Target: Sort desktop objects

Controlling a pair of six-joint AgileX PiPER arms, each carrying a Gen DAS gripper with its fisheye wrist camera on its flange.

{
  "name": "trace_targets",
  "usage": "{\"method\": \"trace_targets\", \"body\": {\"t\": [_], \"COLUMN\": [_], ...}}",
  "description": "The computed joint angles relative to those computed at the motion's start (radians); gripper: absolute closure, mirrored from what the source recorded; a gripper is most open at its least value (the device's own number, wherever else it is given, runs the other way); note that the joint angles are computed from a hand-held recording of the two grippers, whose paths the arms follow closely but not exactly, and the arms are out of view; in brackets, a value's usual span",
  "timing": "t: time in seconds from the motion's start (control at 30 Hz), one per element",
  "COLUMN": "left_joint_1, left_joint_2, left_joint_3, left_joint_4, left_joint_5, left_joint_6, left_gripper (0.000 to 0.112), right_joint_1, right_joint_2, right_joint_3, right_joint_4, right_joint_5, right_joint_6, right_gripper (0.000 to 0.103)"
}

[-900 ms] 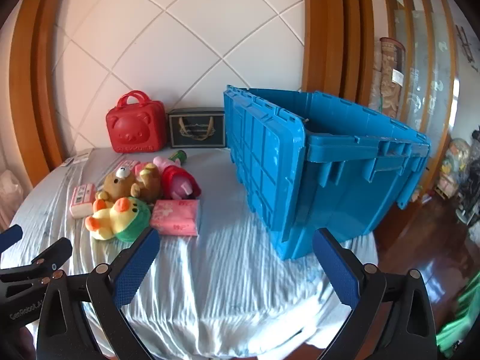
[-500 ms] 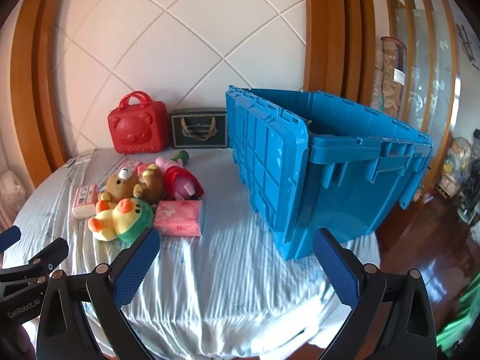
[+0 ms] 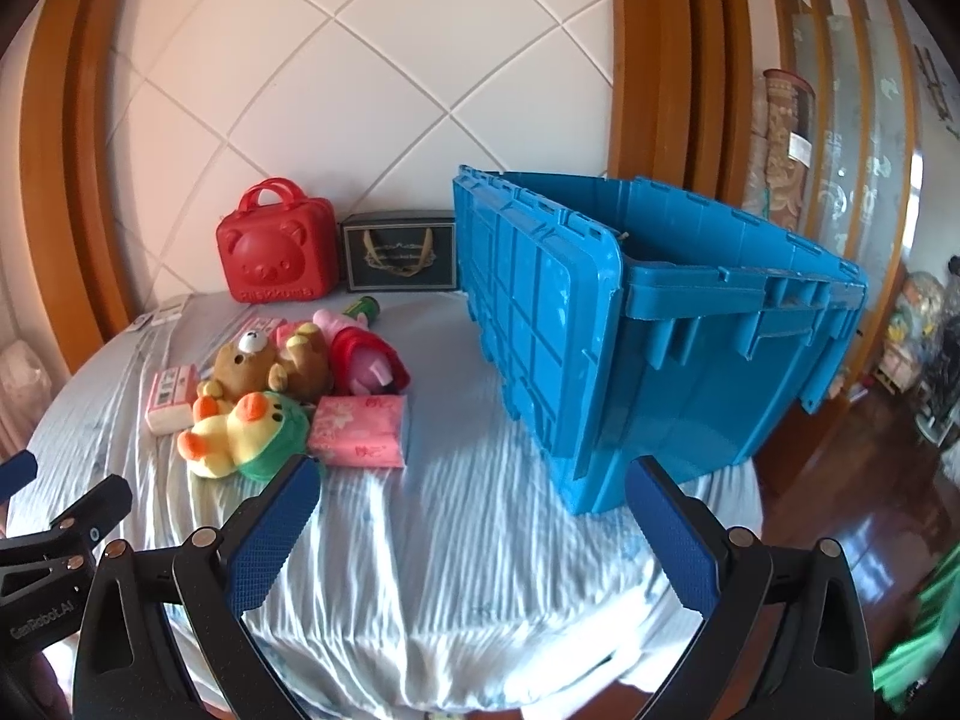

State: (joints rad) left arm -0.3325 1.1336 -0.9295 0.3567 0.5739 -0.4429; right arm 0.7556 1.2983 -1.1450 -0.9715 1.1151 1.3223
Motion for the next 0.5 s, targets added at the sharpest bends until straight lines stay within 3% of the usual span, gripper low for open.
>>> {"method": "trace_targets", "body": {"t": [0.5], "left_joint_1": [0.008], "left_joint_2": [0.008], "left_joint_3": [0.018], "left_joint_4": [-0.033], "left_joint_5": [-0.006], "left_joint_6": [0.041], "left_gripper": [0.009], "right_joint_1": [0.006], "right_joint_2": [-0.002], "right_joint_3": [0.005], "right_joint_4": [0.001], "right_joint_5": [0.005], "right_joint_6": [0.02], "right_gripper": [0.0]}}
